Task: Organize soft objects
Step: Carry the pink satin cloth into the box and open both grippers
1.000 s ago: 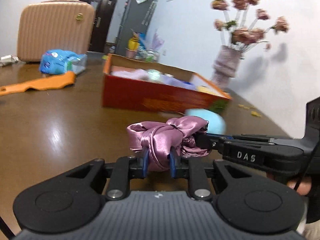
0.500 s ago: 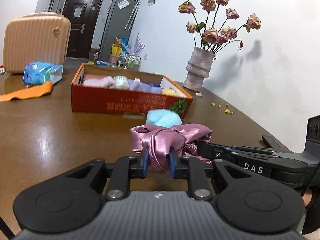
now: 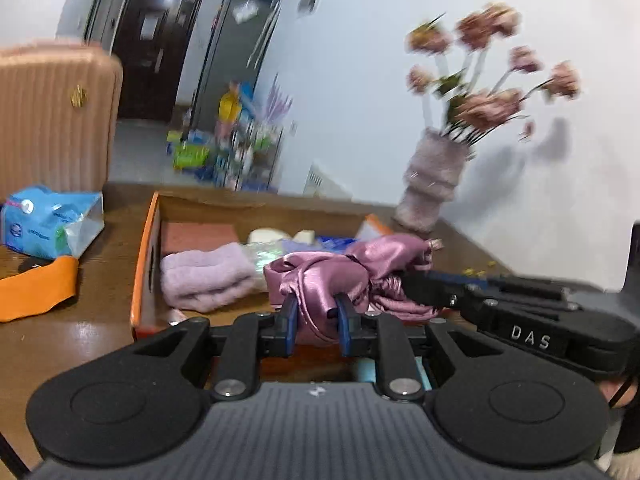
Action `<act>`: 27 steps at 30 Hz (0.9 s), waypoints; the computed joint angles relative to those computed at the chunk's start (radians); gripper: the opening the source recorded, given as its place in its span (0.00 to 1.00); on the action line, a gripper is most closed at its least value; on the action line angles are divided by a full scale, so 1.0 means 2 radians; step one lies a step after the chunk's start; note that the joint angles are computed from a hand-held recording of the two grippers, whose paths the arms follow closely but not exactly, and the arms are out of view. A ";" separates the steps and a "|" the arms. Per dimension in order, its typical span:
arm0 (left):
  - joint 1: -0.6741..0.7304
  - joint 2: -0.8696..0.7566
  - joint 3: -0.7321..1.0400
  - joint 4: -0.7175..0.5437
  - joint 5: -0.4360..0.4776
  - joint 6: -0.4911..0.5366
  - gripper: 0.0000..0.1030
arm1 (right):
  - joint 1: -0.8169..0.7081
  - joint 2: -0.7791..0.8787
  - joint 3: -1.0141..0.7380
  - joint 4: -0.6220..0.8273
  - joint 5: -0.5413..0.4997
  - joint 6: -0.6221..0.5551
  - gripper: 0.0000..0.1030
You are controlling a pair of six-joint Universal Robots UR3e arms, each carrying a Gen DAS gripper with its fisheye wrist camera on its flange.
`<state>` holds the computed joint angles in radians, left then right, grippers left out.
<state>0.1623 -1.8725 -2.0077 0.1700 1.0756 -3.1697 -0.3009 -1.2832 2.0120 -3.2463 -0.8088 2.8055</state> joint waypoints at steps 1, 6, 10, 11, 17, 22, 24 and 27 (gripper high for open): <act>0.006 -0.024 0.037 -0.032 -0.004 0.002 0.20 | 0.024 0.030 -0.050 0.019 -0.028 0.003 0.10; 0.006 -0.112 0.159 -0.129 0.039 0.041 0.27 | 0.110 0.174 -0.270 0.137 -0.126 -0.006 0.10; 0.025 -0.102 0.128 -0.105 0.031 0.090 0.54 | 0.144 0.234 -0.364 0.218 -0.152 -0.024 0.10; 0.032 -0.096 0.115 -0.092 0.021 0.097 0.58 | 0.143 0.243 -0.380 0.242 -0.137 -0.024 0.11; 0.031 -0.092 0.089 -0.065 0.027 0.122 0.55 | 0.138 0.250 -0.410 0.304 -0.129 -0.028 0.22; 0.028 -0.074 0.071 -0.076 0.017 0.093 0.43 | 0.123 0.220 -0.395 0.352 -0.122 -0.054 0.27; 0.019 -0.070 0.061 -0.058 0.035 0.082 0.42 | 0.116 0.192 -0.364 0.350 -0.116 -0.066 0.46; 0.019 -0.041 0.048 -0.070 0.034 0.086 0.43 | 0.100 0.140 -0.313 0.337 -0.097 -0.077 0.50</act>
<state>0.2009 -1.9541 -1.9113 0.0294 1.1436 -2.9970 -0.1016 -1.0025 1.3867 -2.5721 -1.0033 2.6506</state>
